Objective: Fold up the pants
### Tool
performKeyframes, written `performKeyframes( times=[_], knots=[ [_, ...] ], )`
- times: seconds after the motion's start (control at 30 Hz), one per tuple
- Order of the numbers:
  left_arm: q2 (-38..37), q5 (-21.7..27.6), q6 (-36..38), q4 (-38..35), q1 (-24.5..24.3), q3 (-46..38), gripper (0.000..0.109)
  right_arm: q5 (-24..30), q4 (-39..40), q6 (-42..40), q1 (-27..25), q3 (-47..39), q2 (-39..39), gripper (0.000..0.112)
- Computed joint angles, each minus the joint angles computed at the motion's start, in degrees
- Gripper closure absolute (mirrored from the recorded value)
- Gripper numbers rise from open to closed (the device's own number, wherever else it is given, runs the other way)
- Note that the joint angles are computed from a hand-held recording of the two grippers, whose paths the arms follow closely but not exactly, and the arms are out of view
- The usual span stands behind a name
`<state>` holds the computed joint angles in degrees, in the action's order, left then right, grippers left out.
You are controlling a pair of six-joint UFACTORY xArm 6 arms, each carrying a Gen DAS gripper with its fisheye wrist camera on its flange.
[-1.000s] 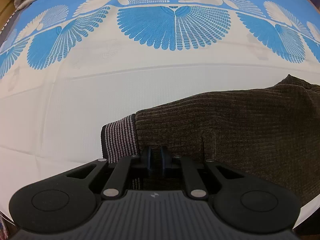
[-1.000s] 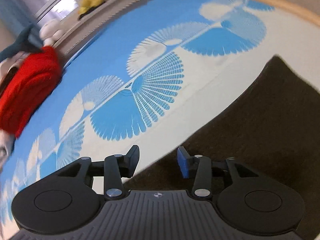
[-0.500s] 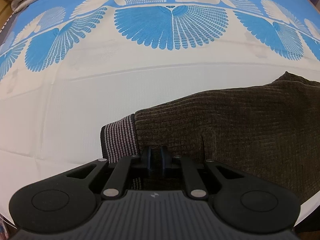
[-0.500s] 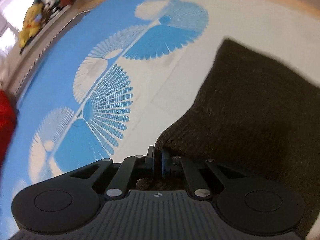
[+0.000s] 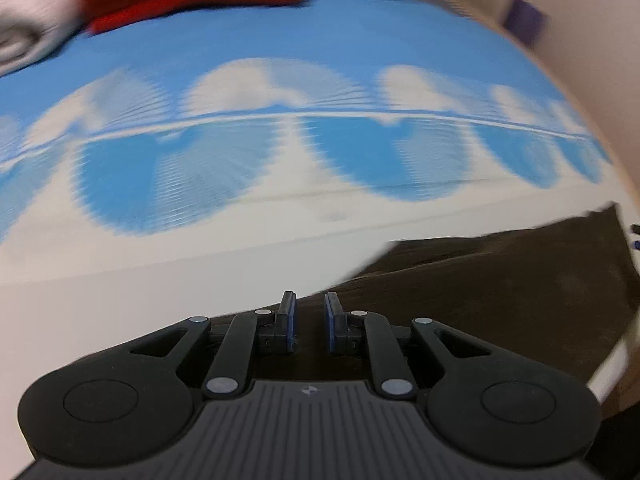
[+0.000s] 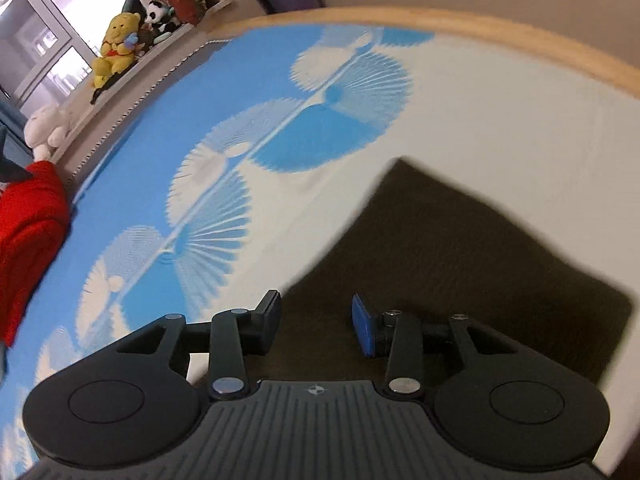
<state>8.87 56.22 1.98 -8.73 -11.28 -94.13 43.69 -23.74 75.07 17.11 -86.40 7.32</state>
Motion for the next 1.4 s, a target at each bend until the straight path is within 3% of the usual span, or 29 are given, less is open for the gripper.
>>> performKeyframes(
  times=[0.2,0.27,0.33,0.4,0.5,0.57,0.63,0.7,0.8,0.97,1.07,1.13,1.27,1.4],
  knots=[
    [5.5,-0.9,7.4,-4.3,-6.8,-3.8,0.093,0.0,-1.5,2.7,-3.6,16.4,-13.9,0.071],
    [7.0,-0.1,8.1,-2.5,-7.8,-4.5,0.093,-1.3,0.8,1.7,-4.7,20.6,-17.1,0.071],
    [8.9,-0.8,5.3,1.0,-8.1,-5.3,0.093,-2.3,4.8,0.2,-6.0,24.2,-19.8,0.071],
    [11.0,-0.5,-0.7,4.9,-7.3,-6.3,0.106,-2.4,6.6,0.4,-7.0,26.6,-21.4,0.072],
    [11.3,-1.3,-6.6,7.8,-7.8,-6.8,0.106,-4.8,7.7,2.9,-8.1,30.2,-23.6,0.073],
    [9.4,-3.5,-7.9,13.2,-9.6,-4.9,0.105,-0.8,3.3,8.4,-7.2,29.2,-24.0,0.074],
    [7.3,-5.0,-8.3,13.6,-10.6,-3.5,0.104,5.3,-0.4,13.3,-5.9,27.4,-24.1,0.070],
    [5.5,-3.4,-7.1,10.3,-11.5,-3.2,0.100,3.0,0.3,17.3,-6.4,29.7,-25.7,0.070],
    [1.7,2.0,-7.8,7.6,-13.6,-1.6,0.100,-1.8,6.0,15.9,-7.3,31.8,-25.3,0.068],
    [-9.4,-3.8,-10.2,3.0,-18.4,14.8,0.100,-5.0,9.5,17.8,-7.3,32.6,-23.2,0.067],
    [-8.6,1.8,-12.6,5.9,-20.9,18.2,0.100,-5.3,7.9,19.3,-7.2,32.1,-22.4,0.067],
    [-9.9,-1.0,-13.0,9.1,-22.0,20.7,0.100,-4.9,6.8,20.6,-7.0,31.9,-22.1,0.067],
    [-11.8,-2.4,-13.2,11.4,-22.3,22.3,0.099,-3.6,4.6,22.6,-6.5,31.2,-22.0,0.092],
    [-13.2,-2.6,-14.6,13.5,-22.6,23.5,0.099,-3.4,1.1,23.5,-5.9,31.1,-22.9,0.095]
  ],
)
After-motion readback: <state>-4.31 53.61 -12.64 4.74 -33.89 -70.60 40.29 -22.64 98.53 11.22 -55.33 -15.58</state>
